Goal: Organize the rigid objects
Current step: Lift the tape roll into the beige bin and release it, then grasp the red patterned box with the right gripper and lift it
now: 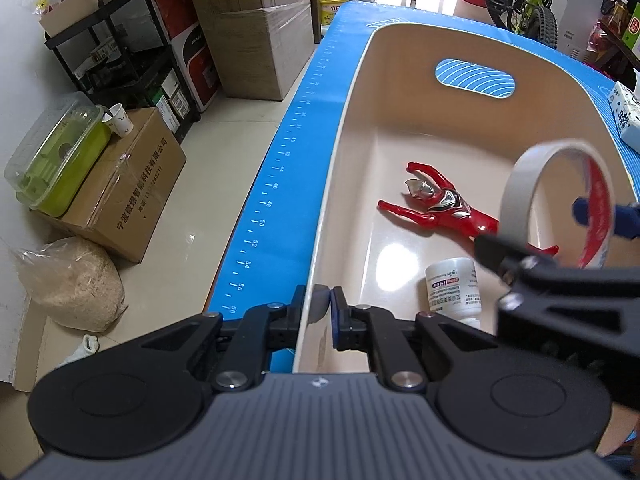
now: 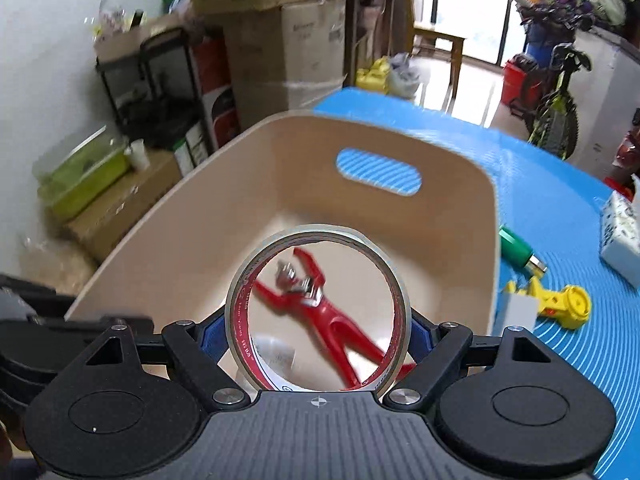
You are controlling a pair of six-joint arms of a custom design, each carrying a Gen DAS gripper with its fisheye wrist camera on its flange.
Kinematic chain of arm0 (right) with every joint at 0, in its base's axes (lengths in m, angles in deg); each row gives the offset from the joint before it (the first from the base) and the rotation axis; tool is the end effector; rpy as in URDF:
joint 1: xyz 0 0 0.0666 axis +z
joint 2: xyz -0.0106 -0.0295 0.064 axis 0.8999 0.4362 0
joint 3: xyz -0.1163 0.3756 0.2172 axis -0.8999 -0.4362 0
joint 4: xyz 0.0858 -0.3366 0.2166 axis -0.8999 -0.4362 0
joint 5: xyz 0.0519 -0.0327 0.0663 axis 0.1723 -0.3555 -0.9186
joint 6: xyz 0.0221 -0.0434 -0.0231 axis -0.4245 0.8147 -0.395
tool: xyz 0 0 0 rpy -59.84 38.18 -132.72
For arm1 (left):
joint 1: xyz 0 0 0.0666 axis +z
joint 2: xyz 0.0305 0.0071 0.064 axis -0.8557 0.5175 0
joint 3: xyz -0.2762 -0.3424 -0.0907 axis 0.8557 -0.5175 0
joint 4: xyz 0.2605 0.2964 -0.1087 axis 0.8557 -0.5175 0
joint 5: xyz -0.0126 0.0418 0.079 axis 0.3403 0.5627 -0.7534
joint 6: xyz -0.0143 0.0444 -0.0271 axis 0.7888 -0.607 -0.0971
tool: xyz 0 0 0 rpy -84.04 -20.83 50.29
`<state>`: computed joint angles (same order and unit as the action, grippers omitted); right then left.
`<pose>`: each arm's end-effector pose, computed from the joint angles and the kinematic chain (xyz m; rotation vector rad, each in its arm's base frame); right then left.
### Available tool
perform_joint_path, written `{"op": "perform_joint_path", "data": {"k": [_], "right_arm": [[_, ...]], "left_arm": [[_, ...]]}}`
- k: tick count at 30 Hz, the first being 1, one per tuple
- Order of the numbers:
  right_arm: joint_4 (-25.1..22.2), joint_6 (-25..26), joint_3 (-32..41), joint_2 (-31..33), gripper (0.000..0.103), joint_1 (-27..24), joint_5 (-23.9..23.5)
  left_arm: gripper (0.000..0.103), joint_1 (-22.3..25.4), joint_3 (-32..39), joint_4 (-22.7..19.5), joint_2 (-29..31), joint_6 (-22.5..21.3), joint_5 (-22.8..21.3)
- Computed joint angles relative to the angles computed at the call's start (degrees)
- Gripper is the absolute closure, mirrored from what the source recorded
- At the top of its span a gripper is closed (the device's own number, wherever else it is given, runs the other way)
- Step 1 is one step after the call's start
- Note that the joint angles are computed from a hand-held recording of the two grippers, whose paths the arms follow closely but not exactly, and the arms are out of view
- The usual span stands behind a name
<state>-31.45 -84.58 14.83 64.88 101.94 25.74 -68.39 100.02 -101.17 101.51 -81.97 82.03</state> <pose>0.3996 0.2910 0.3623 0.1438 2.4539 0.0101 0.4510 -0.0766 0.3606 0.4939 2.5984 0.0015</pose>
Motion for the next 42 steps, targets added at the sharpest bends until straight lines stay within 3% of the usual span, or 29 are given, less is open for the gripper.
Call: {"op": "perform_joint_path", "data": {"k": [9,15,24,27,30,36,42], "right_arm": [[-0.4,1.0,-1.1,-0.9,0.016,-0.3,0.2],[2.8,-2.2,-3.6,-4.6,0.01,-1.8,-2.1],[4.1,-4.2,-7.1,-11.2,0.009,-1.9,5.2],[4.6,-8.6,-10.0,-14.9,0.009,-2.6,8.0],[1.9,-12.7,-11.8,-16.6,0.009,-4.3,9.7],[-3.6,-18.3,-14.6,-16.3,0.009,-7.9,9.4],[-3.7,-21.5,-17.5,-15.2,0.01,-11.8,2.0]], "left_arm": [[0.089,-0.7,-0.5,0.8,-0.3,0.8,-1.6],[0.088,-1.4,-0.7,1.1,-0.6,1.1,-3.0],[0.087,-1.5,-0.5,0.9,-0.6,1.5,-3.3],[0.087,-1.5,-0.6,0.9,-0.7,1.7,-3.3],[0.087,-1.5,-0.6,0.9,-0.6,1.9,-3.2],[0.087,-1.7,-0.7,1.1,-0.8,2.2,-3.7],[0.087,-1.9,-0.7,1.1,-0.8,2.5,-4.1]]}}
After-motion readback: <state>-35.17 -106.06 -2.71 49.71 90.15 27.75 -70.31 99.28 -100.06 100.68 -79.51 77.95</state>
